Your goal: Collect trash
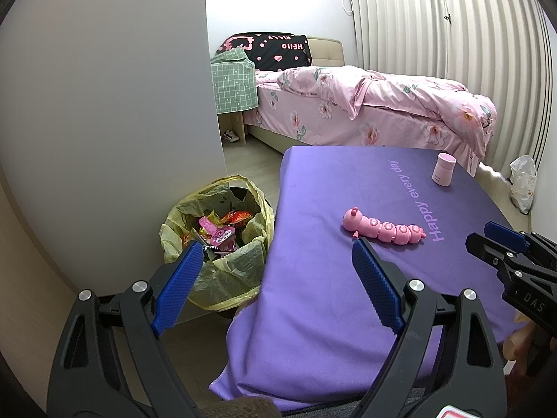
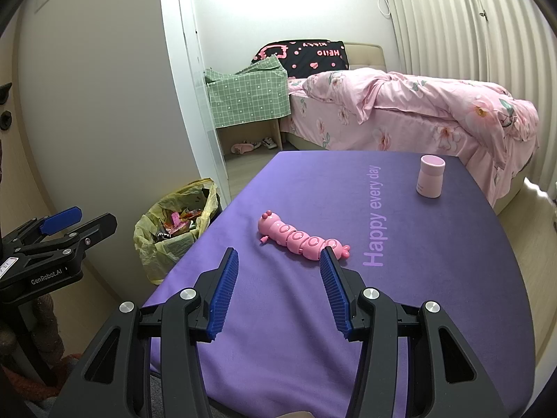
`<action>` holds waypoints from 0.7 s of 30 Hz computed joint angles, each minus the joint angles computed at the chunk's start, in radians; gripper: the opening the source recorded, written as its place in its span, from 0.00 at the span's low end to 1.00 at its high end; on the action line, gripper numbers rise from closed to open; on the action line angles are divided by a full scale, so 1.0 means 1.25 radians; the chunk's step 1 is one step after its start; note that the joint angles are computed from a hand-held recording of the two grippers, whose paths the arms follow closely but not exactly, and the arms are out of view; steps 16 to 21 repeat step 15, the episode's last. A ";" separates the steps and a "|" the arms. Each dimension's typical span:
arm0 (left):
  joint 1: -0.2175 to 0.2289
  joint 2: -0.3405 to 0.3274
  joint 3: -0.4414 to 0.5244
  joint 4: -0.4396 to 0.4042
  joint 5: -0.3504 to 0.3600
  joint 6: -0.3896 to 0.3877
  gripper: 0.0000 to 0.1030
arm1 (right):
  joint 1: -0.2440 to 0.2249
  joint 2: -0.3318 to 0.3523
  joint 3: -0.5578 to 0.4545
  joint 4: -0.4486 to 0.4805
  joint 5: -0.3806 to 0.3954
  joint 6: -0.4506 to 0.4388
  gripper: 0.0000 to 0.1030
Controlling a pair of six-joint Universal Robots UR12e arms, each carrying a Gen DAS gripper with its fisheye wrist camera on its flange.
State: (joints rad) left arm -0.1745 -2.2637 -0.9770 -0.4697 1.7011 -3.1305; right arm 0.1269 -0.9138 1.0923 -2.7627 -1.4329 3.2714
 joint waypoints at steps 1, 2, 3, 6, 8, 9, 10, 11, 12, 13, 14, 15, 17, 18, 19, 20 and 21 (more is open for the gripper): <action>0.000 0.000 0.000 0.001 -0.002 0.000 0.81 | 0.000 0.000 0.000 0.000 0.000 -0.001 0.45; -0.001 0.000 0.000 0.001 -0.002 0.000 0.81 | 0.000 0.000 0.000 0.000 0.000 -0.001 0.45; -0.002 0.000 -0.001 0.001 -0.003 0.001 0.81 | 0.000 0.000 0.000 0.000 0.000 -0.001 0.45; -0.005 0.003 -0.004 0.006 -0.006 0.001 0.81 | 0.000 0.000 0.000 0.002 -0.001 -0.001 0.45; -0.005 0.000 0.005 -0.006 -0.024 0.002 0.81 | 0.001 0.000 -0.002 0.008 -0.007 -0.010 0.45; -0.002 -0.004 0.012 -0.016 -0.035 0.005 0.81 | -0.002 0.001 -0.004 0.016 -0.005 -0.014 0.45; 0.000 -0.014 0.031 -0.039 -0.065 0.013 0.81 | -0.008 0.004 -0.010 0.027 0.008 -0.012 0.45; 0.004 -0.024 0.048 -0.057 -0.100 0.026 0.81 | -0.014 0.009 -0.018 0.038 0.017 -0.011 0.45; 0.008 -0.042 0.079 -0.091 -0.153 0.060 0.81 | -0.021 0.017 -0.031 0.051 0.013 -0.010 0.45; 0.010 -0.072 0.132 -0.156 -0.221 0.125 0.81 | -0.026 0.028 -0.051 0.068 -0.008 -0.010 0.45; 0.010 -0.095 0.172 -0.205 -0.264 0.170 0.84 | -0.033 0.050 -0.090 0.100 -0.042 -0.009 0.45; 0.009 -0.134 0.238 -0.282 -0.332 0.232 0.87 | -0.041 0.074 -0.133 0.137 -0.057 -0.011 0.45; 0.009 -0.134 0.238 -0.282 -0.332 0.232 0.87 | -0.041 0.074 -0.133 0.137 -0.057 -0.011 0.45; 0.009 -0.134 0.238 -0.282 -0.332 0.232 0.87 | -0.041 0.074 -0.133 0.137 -0.057 -0.011 0.45; 0.009 -0.134 0.238 -0.282 -0.332 0.232 0.87 | -0.041 0.074 -0.133 0.137 -0.057 -0.011 0.45; 0.009 -0.134 0.238 -0.282 -0.332 0.232 0.87 | -0.041 0.074 -0.133 0.137 -0.057 -0.011 0.45; 0.009 -0.134 0.238 -0.282 -0.332 0.232 0.87 | -0.041 0.074 -0.133 0.137 -0.057 -0.011 0.45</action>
